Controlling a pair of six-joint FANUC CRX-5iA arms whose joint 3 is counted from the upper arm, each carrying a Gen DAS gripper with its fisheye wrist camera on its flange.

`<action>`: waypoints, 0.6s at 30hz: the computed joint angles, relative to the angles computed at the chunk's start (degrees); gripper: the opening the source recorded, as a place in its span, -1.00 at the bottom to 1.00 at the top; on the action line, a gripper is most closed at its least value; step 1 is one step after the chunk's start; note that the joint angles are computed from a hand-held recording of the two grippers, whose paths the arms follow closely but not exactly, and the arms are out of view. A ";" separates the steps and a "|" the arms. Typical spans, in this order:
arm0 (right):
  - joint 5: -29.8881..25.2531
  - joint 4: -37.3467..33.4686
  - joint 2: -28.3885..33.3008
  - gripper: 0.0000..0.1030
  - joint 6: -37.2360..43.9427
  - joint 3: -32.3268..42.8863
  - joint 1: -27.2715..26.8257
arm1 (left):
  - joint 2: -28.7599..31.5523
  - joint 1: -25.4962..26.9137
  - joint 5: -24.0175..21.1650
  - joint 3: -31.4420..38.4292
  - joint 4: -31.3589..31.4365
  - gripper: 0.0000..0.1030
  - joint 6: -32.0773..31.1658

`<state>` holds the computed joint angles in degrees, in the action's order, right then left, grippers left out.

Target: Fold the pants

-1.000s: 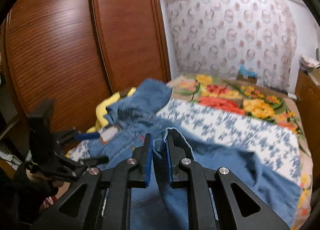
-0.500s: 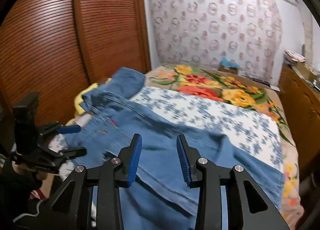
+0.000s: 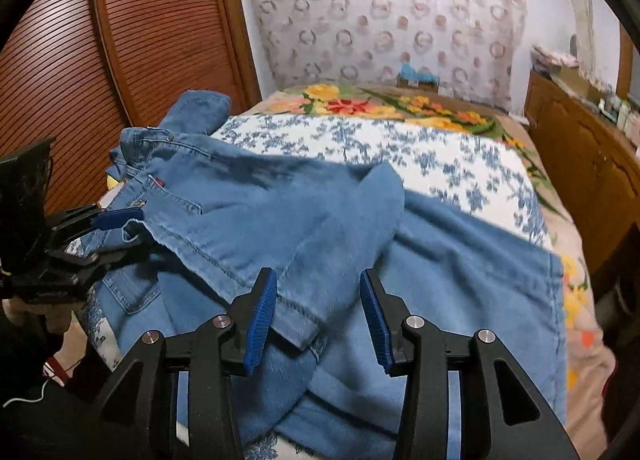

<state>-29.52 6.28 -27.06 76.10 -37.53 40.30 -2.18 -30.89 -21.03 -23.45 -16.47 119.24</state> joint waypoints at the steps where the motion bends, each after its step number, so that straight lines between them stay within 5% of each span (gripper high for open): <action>1: -0.70 -0.81 0.43 -0.13 0.31 0.64 0.12 | 0.41 1.00 1.45 -1.03 3.91 -0.16 -4.26; 4: -2.13 -1.12 3.34 -0.13 0.51 2.49 0.07 | 1.95 0.95 -0.08 0.27 3.28 -0.41 -4.03; 9: -3.90 -7.23 5.68 -0.13 5.03 6.45 -1.64 | 1.16 1.85 3.61 -2.99 10.23 -0.76 -12.17; 10: -4.35 -9.43 6.22 -0.23 7.03 7.56 -2.30 | 0.85 1.78 3.89 -3.28 10.43 -0.80 -12.43; 11: -4.43 -12.53 7.12 -0.67 10.36 8.85 -3.41 | 0.38 1.65 4.09 -3.47 10.23 -0.85 -12.27; 12: -4.98 -14.62 7.35 -0.81 12.79 9.77 -3.96 | -0.56 1.58 4.76 -4.14 10.68 -0.86 -12.63; 18: -4.32 -19.71 5.55 -0.90 21.15 12.97 -4.64 | -7.34 1.56 6.86 -6.90 9.15 -0.88 -10.25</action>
<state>-33.84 -13.43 -21.50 97.26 -24.56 35.66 -9.53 -29.33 -14.17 -30.35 -7.32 109.00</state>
